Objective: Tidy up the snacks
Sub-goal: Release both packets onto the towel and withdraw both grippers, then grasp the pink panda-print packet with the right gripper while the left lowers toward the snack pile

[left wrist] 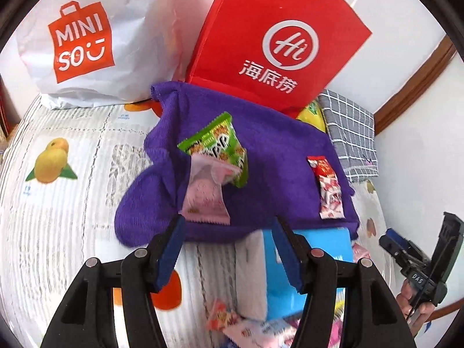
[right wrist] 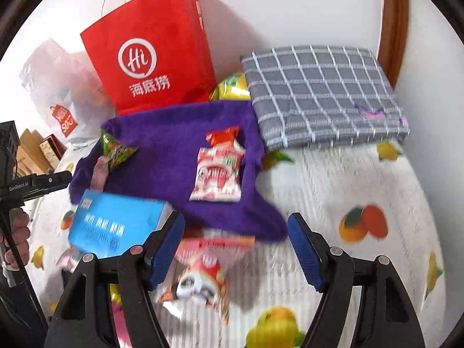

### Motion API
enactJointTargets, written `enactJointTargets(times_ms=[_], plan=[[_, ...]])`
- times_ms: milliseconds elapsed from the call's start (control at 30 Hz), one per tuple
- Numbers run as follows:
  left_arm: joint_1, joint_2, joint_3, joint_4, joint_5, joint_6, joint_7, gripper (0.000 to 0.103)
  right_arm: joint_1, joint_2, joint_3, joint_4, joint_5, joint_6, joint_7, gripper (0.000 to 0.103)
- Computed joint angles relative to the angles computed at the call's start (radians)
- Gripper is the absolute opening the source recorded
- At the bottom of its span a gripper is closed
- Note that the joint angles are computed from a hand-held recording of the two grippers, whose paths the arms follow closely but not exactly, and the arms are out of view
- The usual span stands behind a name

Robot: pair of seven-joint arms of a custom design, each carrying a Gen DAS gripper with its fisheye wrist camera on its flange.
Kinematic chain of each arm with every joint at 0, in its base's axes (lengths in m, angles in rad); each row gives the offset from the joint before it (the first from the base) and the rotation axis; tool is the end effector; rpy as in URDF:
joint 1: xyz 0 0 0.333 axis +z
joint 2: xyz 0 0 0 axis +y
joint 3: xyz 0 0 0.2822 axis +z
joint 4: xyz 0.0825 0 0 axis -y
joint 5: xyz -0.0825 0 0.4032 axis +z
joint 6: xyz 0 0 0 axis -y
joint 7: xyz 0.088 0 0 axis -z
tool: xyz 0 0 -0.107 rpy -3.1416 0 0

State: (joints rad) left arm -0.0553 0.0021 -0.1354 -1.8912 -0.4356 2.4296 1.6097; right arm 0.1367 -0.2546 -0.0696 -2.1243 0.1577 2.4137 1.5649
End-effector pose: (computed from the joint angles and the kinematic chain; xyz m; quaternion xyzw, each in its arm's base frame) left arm 0.6105 -0.1192 0.5188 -0.6794 0.6628 -0.3133 0.0323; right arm 0.5481 0.0353 0.5407 -0.6731 0.6856 -0.1284 0.2459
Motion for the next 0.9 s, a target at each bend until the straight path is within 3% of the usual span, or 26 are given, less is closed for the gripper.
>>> enactJointTargets(times_ms=[100,433,567,900], plan=[[-0.001,-0.038,0.001,-0.04,-0.015,-0.005,0.009,0.059,0.014,-0.022,-0.014,-0.035,0.065,-0.022,-0.017,0.074],[-0.007,-0.195,0.025,-0.203,-0.067,-0.001,0.037,0.059,0.023,0.004,0.02,-0.061,0.01,-0.057,0.024,0.065],[-0.011,-0.247,0.034,-0.258,-0.078,-0.002,0.045,0.059,0.033,0.011,0.011,-0.064,0.062,-0.07,0.011,0.042],[-0.026,-0.337,0.048,-0.361,-0.093,-0.011,0.07,0.059,0.037,-0.15,0.007,-0.179,0.037,-0.029,0.051,0.039]])
